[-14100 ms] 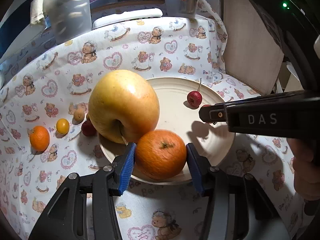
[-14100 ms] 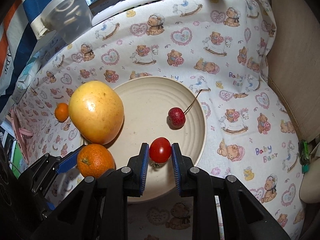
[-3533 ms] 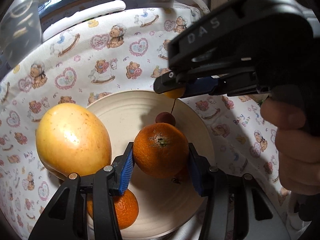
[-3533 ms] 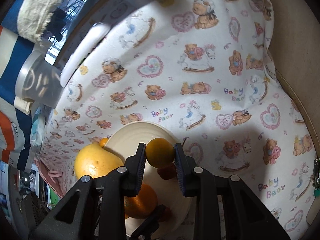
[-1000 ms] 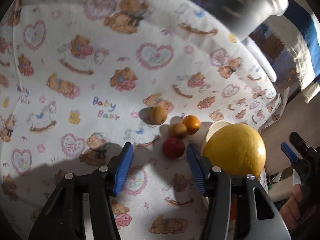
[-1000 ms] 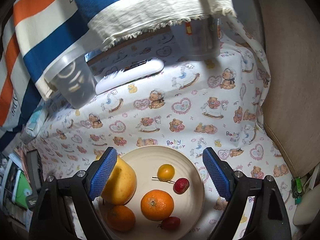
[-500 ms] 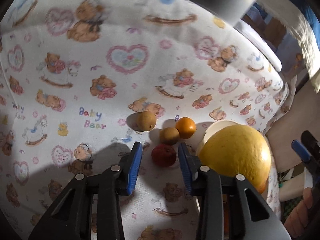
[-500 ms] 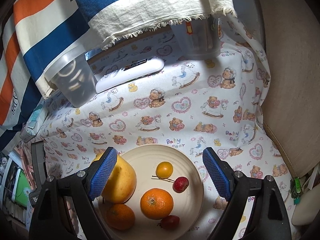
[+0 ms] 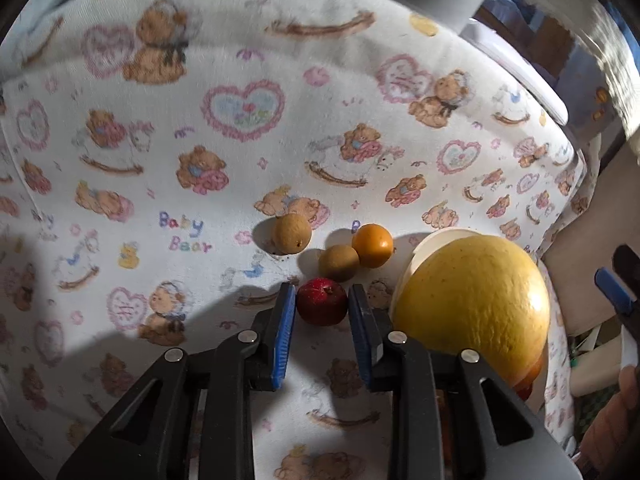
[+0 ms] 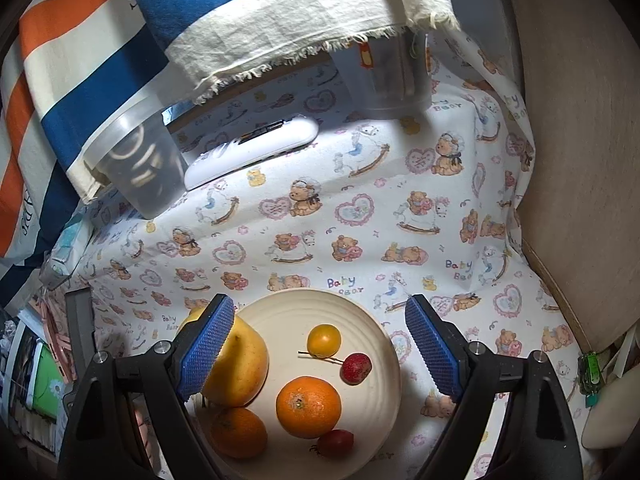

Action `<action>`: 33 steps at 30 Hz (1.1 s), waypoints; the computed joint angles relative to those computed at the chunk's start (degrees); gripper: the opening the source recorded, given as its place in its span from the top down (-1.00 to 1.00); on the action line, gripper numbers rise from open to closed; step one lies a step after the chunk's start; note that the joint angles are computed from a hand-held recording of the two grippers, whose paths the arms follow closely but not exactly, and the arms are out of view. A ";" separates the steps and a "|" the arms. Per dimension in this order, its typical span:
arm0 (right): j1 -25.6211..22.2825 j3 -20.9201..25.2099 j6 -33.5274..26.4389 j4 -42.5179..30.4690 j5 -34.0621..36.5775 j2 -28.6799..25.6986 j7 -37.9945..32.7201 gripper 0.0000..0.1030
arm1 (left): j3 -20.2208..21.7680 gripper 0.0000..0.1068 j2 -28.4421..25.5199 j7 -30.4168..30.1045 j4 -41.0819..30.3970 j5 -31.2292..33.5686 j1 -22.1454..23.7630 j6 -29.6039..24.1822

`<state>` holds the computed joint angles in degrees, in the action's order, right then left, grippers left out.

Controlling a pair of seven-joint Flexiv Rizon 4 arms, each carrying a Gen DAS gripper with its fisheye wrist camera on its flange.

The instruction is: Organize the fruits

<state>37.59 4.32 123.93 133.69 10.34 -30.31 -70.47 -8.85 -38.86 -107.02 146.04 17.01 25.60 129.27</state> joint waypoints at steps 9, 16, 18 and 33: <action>2.46 -1.45 -0.74 -0.29 1.62 -0.22 -1.49 -0.72 | 7.89 0.51 4.44 5.67 4.82 -4.48 -4.54 0.08; 4.88 -3.06 -1.68 -0.73 3.50 -0.35 -2.81 -0.72 | 8.49 0.50 5.37 9.09 6.71 -5.07 -1.54 -2.18; 4.80 -3.02 -1.93 -0.87 3.51 -0.45 -2.84 -0.72 | 8.22 0.50 5.19 9.48 6.97 -4.35 -0.29 -1.74; 4.69 -2.70 -1.89 -0.69 3.35 -0.24 -2.95 -0.72 | 10.35 0.50 3.65 12.52 5.69 -14.96 -10.18 -2.67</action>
